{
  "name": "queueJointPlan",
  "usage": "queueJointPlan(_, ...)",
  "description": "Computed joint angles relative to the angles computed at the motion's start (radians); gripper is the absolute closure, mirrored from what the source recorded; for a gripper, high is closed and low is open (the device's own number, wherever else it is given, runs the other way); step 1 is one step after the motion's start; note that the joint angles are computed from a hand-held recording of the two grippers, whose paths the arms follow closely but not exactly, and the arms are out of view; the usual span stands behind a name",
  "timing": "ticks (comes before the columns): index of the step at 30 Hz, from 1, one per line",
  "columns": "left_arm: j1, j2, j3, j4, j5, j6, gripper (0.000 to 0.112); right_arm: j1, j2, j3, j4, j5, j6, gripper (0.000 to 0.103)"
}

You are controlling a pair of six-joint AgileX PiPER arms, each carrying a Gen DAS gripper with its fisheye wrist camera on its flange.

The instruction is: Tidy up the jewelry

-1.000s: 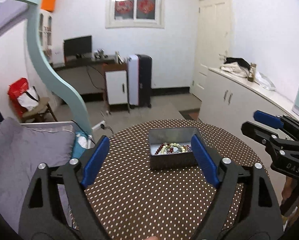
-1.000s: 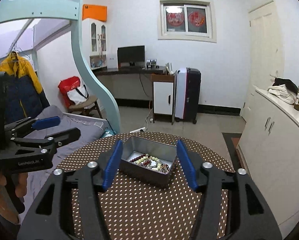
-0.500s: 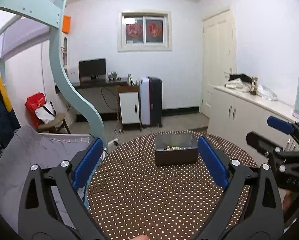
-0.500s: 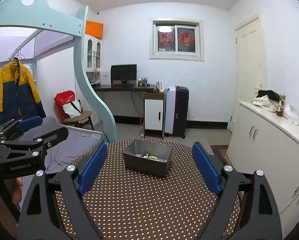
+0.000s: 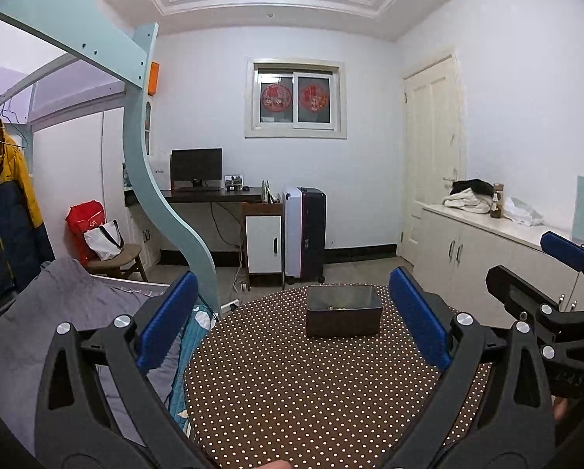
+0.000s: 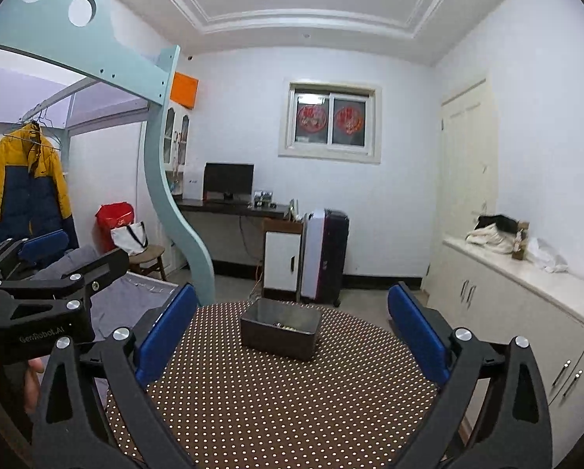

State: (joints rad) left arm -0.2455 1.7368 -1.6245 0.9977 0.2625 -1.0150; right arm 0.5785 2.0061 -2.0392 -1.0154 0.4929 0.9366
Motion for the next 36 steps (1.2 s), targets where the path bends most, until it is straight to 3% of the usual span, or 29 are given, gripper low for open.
queueJointPlan(6,-0.008,-0.044,0.063,0.213,-0.008,-0.227,0.016,0.035,-0.041,0.091,-0.227,0.007,0.217,0.008)
queueJointPlan(16,-0.030,-0.099,0.147,0.497,0.015,-0.488,0.016,0.058,-0.075,0.156,-0.338,0.012,0.321,0.008)
queueJointPlan(36,-0.055,-0.113,0.174,0.612,0.064,-0.582,0.016,0.075,-0.103,0.204,-0.380,0.028,0.371,0.008)
